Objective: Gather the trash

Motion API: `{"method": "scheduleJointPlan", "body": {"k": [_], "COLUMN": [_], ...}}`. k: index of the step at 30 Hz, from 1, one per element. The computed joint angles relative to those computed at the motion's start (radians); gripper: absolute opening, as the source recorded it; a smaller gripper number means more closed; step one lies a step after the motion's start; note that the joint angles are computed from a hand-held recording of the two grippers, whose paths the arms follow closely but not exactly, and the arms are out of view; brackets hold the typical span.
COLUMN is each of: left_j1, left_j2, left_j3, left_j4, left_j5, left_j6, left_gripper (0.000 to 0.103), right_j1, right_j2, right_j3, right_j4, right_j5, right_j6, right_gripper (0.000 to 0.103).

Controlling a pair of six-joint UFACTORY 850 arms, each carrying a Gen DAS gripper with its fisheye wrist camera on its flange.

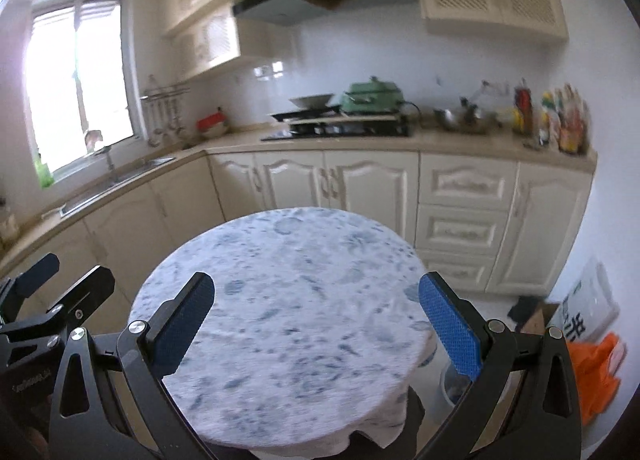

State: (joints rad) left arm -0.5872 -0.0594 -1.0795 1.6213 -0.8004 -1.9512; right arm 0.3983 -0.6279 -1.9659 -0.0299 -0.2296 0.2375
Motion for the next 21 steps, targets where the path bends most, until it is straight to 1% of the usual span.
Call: {"method": "scheduleJointPlan", "body": {"k": [3,5,8,10,13,14,16,18,21], "left_j1": [-0.046,-0.062,-0.087,-0.102,-0.104,-0.115,-0.093,-0.093,-0.079], "left_j2": [0.058,0.09,0.124,0.142,0.149,0.152,0.156,0.157,0.174], "left_j3": [0.04,0.062,0.088,0.102,0.115,0.117,0.122,0.123,0.133], "left_j4": [-0.062,-0.083,-0.08,-0.086,-0.074,-0.08,-0.066,-0.06,-0.039], "left_j5": [-0.071,-0.096,-0.147,-0.172,-0.179,-0.194,-0.175,-0.183,-0.162], "left_j6": [0.021,0.024,-0.002,-0.004,-0.019,-0.015,-0.012,-0.014,-0.016], "left_gripper": [0.102,0.102,0.102,0.102,0.102,0.102,0.102,0.102,0.102], "right_j1": [0.024,0.04,0.052,0.06,0.062,0.062,0.063,0.064,0.066], "right_j2": [0.021,0.032,0.047,0.051,0.052,0.055,0.062,0.064,0.067], "right_j3": [0.023,0.034,0.052,0.058,0.061,0.067,0.079,0.085,0.089], "right_j4": [-0.061,-0.155,-0.16,-0.243,-0.249,-0.266,-0.331,-0.366,-0.396], "right_j5": [0.021,0.025,0.042,0.048,0.053,0.056,0.062,0.062,0.062], "right_j6": [0.052,0.129,0.125,0.195,0.201,0.22,0.289,0.321,0.351], "right_gripper": [0.103,0.103,0.103,0.103,0.103,0.103,0.103,0.103,0.103]}}
